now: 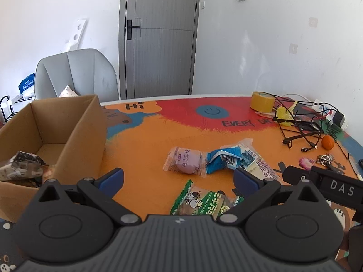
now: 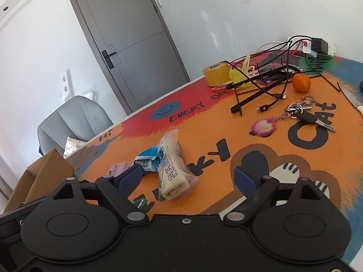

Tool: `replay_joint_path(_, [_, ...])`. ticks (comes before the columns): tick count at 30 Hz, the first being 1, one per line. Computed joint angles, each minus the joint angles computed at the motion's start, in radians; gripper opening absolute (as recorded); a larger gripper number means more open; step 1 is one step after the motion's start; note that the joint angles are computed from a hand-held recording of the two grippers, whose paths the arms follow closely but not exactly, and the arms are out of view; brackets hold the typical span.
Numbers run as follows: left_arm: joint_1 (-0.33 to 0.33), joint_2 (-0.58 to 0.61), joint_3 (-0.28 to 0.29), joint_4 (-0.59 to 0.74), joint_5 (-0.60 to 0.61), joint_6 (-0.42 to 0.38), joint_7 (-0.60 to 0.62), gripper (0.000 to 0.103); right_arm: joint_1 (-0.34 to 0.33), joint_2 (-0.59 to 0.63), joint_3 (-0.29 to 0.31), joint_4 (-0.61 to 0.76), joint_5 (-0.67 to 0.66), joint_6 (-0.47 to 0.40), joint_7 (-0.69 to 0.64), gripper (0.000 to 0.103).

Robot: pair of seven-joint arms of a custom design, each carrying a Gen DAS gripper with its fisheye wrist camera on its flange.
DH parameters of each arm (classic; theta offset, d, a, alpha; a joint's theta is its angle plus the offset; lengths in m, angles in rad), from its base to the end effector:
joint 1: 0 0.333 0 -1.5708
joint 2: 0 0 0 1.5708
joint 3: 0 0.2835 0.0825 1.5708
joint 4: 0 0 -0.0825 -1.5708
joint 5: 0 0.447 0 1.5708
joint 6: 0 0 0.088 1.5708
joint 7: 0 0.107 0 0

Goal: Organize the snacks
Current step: 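Move both tools back over the remaining snack packets, then grasp the green cake packet with the left gripper while the right grasps the white cake packet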

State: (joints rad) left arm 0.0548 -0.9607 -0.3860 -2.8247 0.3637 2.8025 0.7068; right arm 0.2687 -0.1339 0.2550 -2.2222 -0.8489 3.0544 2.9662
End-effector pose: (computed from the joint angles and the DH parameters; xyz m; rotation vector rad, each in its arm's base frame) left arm 0.3925 -0.1385 0.4893 -1.7784 1.3866 -0.8230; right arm 0.4876 0.3530 0.4594 -1.5020 1.5696 -0.3958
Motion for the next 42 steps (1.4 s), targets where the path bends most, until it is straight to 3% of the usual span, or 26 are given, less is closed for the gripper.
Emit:
replay_joint_path(7, [0.019,0.063,-0.006,0.03,0.009,-0.013,-0.013,0.102,0.064,0.086,-0.057,0.054,0.175,0.011,-0.174,0.062])
replay_joint_path(12, [0.03,0.081,-0.005,0.04,0.02,-0.022,-0.032,0.102,0.109,0.133,-0.088,0.092,0.262,0.014,-0.271,0.06])
replay_joint_path(14, [0.033,0.088,-0.003,0.044,0.025,-0.022,-0.036,0.102,0.126,0.145,-0.096,0.097,0.355,0.014,-0.361,0.041])
replay_joint_path(15, [0.034,0.093,-0.002,0.046,0.028,-0.021,-0.037,0.102,0.134,0.148,-0.099,0.098,0.393,0.005,-0.393,0.037])
replay_joint_path(18, [0.045,0.114,-0.008,0.06,0.042,-0.008,-0.046,0.102,0.15,0.135,-0.103,0.079,0.506,0.007,-0.484,0.033])
replay_joint_path(20, [0.049,0.128,-0.014,0.071,0.048,-0.007,-0.051,0.102,0.15,0.115,-0.105,0.061,0.48,0.009,-0.466,0.028])
replay_joint_path(28, [0.032,0.201,-0.031,0.112,0.08,-0.045,-0.058,0.102,0.063,0.0,-0.052,-0.046,0.337,-0.01,-0.277,0.026])
replay_joint_path(34, [-0.015,0.204,-0.01,0.112,0.099,-0.086,-0.052,0.102,0.025,-0.068,-0.015,-0.101,0.346,-0.035,-0.27,0.027])
replay_joint_path(39, [-0.042,0.152,0.008,0.074,0.099,-0.107,-0.042,0.102,-0.04,-0.083,0.046,-0.104,0.262,-0.025,-0.196,0.031])
replay_joint_path(42, [-0.054,0.127,0.03,0.053,0.082,-0.113,-0.029,0.102,-0.048,-0.077,0.062,-0.092,0.235,-0.034,-0.183,0.042])
